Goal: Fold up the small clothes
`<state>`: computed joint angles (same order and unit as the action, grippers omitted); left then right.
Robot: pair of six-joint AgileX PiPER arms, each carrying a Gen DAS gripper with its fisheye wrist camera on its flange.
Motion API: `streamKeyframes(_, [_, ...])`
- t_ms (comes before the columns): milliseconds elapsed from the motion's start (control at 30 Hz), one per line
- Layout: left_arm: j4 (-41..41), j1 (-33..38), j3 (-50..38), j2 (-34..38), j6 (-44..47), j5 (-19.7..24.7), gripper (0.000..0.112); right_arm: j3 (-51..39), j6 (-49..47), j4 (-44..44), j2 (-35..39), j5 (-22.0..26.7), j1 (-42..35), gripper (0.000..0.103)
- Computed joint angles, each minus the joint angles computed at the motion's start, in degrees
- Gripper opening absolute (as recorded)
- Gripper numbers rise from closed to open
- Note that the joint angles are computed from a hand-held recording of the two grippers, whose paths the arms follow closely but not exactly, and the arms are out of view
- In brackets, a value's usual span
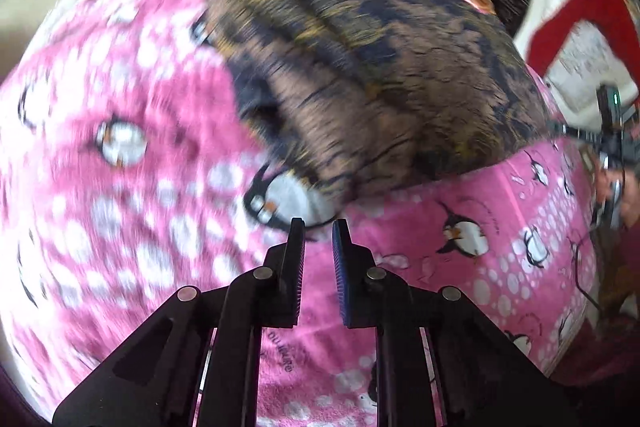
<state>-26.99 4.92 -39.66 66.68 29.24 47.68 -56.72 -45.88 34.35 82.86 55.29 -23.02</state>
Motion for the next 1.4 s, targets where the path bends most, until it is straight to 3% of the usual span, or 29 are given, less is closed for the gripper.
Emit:
streamKeyframes(100, [-2.24, 3.72, -0.09, -2.85, -0.35, 3.04, 0.013, 1.18, 0.75, 0.02, -0.97, -1.09, -1.07, 0.008])
streamKeyframes(133, [-2.92, 4.65, -0.41, -3.98, -0.05, 4.22, 0.013, 0.62, 1.52, 0.08, -2.12, -0.58, -2.07, 0.026])
streamKeyframes(200, [-4.40, 5.53, -1.74, -7.00, -0.35, 6.31, 0.014, -0.10, 2.79, -0.14, -4.70, -0.59, -3.21, 0.036])
streamKeyframes(267, [-5.16, 4.94, -3.87, -8.24, -2.48, 7.43, 0.032, -1.85, 1.60, 1.79, -6.31, 1.45, -4.08, 0.036])
streamKeyframes(367, [-6.90, 0.32, -5.97, -7.58, -7.50, 3.52, 0.051, -5.04, 3.84, 1.16, -6.13, 2.10, 0.53, 0.036])
streamKeyframes(533, [3.40, -10.19, -7.53, -1.71, -20.57, -4.74, 0.051, -9.31, 15.04, -8.05, -1.18, -7.36, 17.24, 0.036])
streamKeyframes(667, [15.55, -14.83, -5.81, 3.78, -33.23, -7.55, 0.051, -14.90, 21.04, -10.15, 6.39, -11.45, 21.83, 0.036])
streamKeyframes(767, [10.55, -11.36, -2.19, 4.92, -29.46, -9.74, 0.053, -19.54, 28.99, -16.45, 12.41, -13.92, 23.67, 0.036])
streamKeyframes(833, [5.31, -8.89, -0.22, 3.90, -24.43, -11.20, 0.053, -23.15, 30.44, -16.95, 17.23, -11.81, 22.67, 0.042])
streamKeyframes(900, [5.27, -8.89, -0.18, 3.50, -24.27, -10.94, 0.053, -24.28, 29.25, -14.99, 18.41, -10.81, 21.74, 0.043])
streamKeyframes(1033, [5.07, -8.64, 0.74, 2.38, -24.60, -11.13, 0.053, -24.33, 34.45, -22.02, 14.76, -9.60, 24.71, 0.043])
streamKeyframes(1100, [6.87, -9.71, 1.04, 1.88, -27.16, -11.58, 0.053, -23.63, 32.55, -18.93, 12.57, -8.55, 25.91, 0.043])
streamKeyframes(1267, [12.45, -12.09, 0.37, 0.99, -34.00, -11.04, 0.053, -24.90, 31.62, -16.48, 11.56, -6.27, 35.16, 0.043])
streamKeyframes(1400, [16.21, -13.47, -0.55, 0.44, -38.76, -10.59, 0.053, -27.22, 34.35, -19.66, 14.28, -7.78, 43.65, 0.043])
